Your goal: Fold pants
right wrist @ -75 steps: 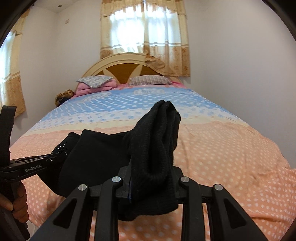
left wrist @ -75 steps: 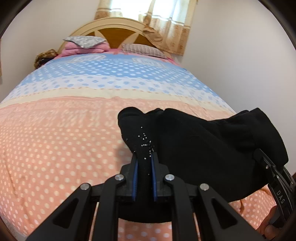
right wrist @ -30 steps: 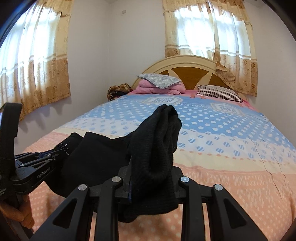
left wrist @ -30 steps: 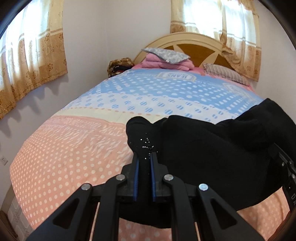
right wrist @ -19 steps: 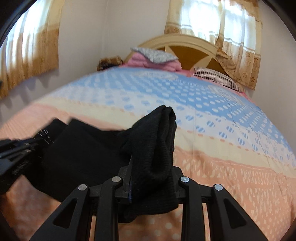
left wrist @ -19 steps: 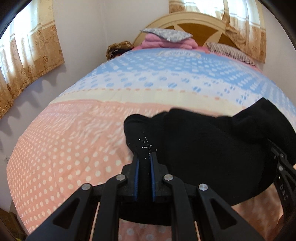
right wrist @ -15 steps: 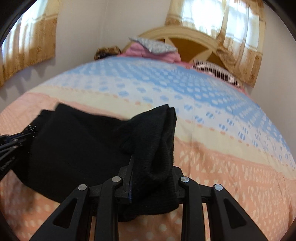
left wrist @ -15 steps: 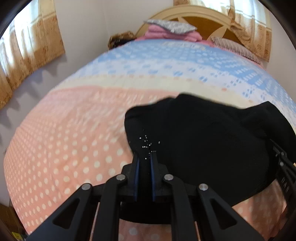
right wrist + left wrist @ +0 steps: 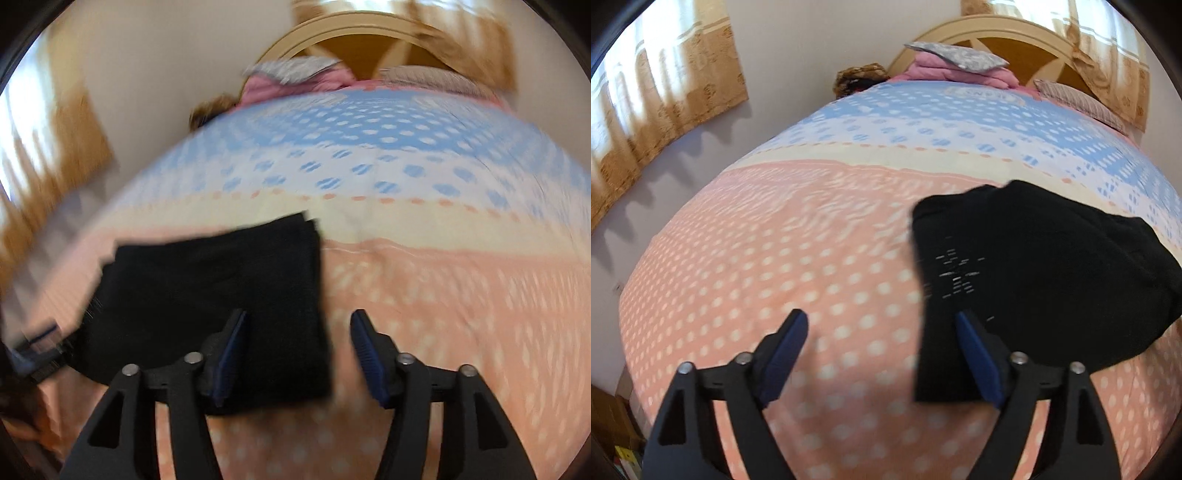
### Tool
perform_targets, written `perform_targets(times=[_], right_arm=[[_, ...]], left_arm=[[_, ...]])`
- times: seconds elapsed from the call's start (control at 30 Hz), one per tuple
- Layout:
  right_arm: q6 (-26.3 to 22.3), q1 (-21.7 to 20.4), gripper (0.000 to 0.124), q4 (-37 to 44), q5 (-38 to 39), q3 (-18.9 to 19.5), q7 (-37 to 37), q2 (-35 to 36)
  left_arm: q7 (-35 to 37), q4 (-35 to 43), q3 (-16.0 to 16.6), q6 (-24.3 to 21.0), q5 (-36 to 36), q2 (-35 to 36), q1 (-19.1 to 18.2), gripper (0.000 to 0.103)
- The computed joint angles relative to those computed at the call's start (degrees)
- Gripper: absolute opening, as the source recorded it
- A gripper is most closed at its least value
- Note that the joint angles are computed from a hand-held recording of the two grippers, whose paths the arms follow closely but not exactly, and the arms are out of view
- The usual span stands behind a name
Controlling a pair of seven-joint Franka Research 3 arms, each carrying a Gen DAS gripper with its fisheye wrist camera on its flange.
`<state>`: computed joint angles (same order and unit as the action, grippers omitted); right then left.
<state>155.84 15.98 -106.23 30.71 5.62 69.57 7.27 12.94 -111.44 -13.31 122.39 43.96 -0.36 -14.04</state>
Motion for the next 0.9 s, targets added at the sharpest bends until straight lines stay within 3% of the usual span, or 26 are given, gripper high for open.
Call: perform_targets(times=[0.1, 0.17, 0.2, 0.3, 0.4, 0.5, 0.57, 0.67, 0.9], right_arm=[[6.97, -0.24, 0.06, -6.51, 4.58, -0.03, -0.53, -4.84], [12.35, 0.8, 0.051, -10.09, -2.71, -0.2, 3.49, -7.32], [13.95, 1.18, 0.039, -11.15, -4.7, -0.08, 4.24, -8.19], [12.65, 2.64, 0.034, -9.75, -4.82, 0.31, 0.4, -8.32], [10.29, 3.73, 0.028, -7.92, -5.21, 0.73, -1.57, -6.65], [6.44, 3.93, 0.028, -7.43, -14.29, 0.02, 8.01, -4.74], [3.77, 3.7, 0.028, -6.72, -15.59, -0.35, 11.07, -3.03], [4.82, 3.22, 0.028, -7.46, -12.17, 0.13, 8.5, -3.1], [6.08, 4.53, 0.038, -8.35, -23.71, -0.7, 15.47, -3.39]], left_arm=[[-2.0, 0.28, -0.46, -2.98, 2.18, -0.79, -0.35, 0.087], [-1.96, 0.74, -0.55, -2.84, 3.27, -1.12, -0.41, 0.087], [-2.72, 1.11, -0.68, -2.65, 4.17, -1.19, -0.47, 0.087], [-3.52, 3.64, -1.12, -1.21, 6.35, 0.61, -0.92, 0.087], [0.5, 7.25, -1.26, -0.45, 6.02, 4.43, -2.16, 0.086], [2.7, 9.7, -0.64, -1.27, 2.48, 7.64, -3.39, 0.086], [3.01, 9.07, 0.02, 0.56, -0.49, 8.25, -3.47, 0.086], [0.0, 6.91, 0.8, 2.12, 1.46, 7.44, -4.13, 0.089], [0.75, 5.43, 0.46, 1.14, 0.6, 5.72, -4.56, 0.095]])
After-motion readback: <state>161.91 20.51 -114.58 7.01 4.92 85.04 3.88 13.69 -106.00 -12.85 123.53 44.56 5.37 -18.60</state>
